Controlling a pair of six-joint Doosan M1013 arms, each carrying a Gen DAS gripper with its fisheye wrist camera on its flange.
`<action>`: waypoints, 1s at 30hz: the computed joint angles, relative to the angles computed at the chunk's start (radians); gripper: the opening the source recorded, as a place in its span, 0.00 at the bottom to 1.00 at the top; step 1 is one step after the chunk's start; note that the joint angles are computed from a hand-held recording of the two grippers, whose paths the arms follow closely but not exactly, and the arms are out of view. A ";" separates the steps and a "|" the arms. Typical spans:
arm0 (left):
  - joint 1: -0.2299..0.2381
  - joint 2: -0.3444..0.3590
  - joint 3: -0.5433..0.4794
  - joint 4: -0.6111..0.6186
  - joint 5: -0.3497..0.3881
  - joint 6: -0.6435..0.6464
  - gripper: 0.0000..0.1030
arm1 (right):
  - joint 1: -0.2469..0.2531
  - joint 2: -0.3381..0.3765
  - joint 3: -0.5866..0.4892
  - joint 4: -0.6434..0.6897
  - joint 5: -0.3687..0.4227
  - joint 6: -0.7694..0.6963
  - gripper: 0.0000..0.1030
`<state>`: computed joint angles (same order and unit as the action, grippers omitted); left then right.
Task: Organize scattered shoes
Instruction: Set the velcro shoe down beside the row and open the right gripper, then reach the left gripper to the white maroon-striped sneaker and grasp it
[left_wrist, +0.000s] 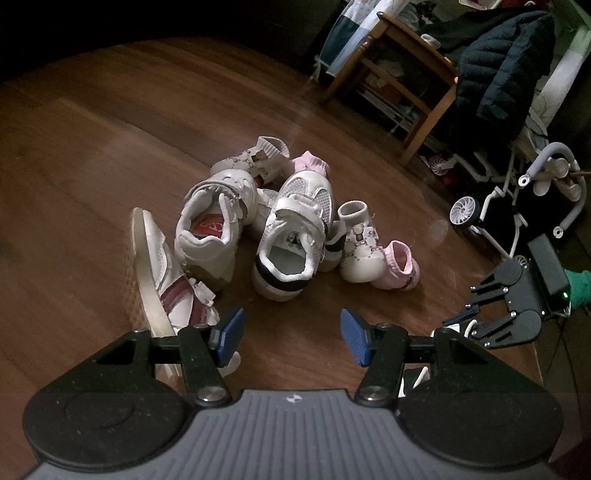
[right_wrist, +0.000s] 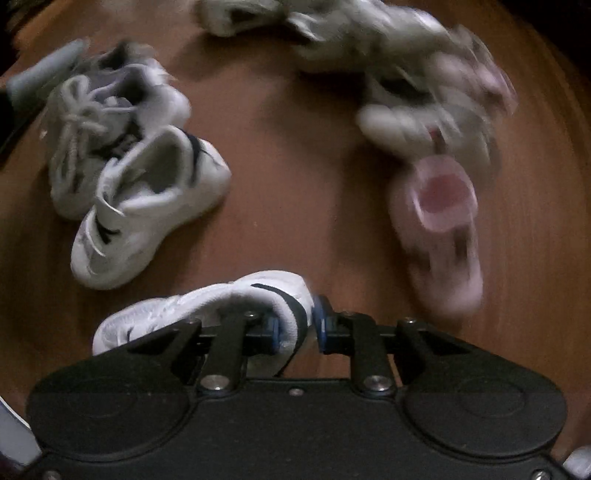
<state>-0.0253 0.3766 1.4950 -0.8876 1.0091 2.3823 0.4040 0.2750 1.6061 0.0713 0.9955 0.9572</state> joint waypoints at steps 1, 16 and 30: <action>0.000 -0.001 0.001 -0.001 0.001 0.002 0.55 | 0.011 0.005 -0.005 -0.005 -0.010 -0.025 0.18; 0.015 -0.001 0.005 -0.009 0.003 0.003 0.55 | 0.094 0.044 -0.027 -0.112 -0.020 -0.055 0.18; -0.002 -0.004 0.008 0.016 0.026 0.023 0.55 | 0.017 0.022 -0.078 0.034 0.080 0.160 0.65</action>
<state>-0.0272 0.3724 1.5031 -0.8717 1.0354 2.4056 0.4214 0.2969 1.5278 0.1053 1.0760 1.1173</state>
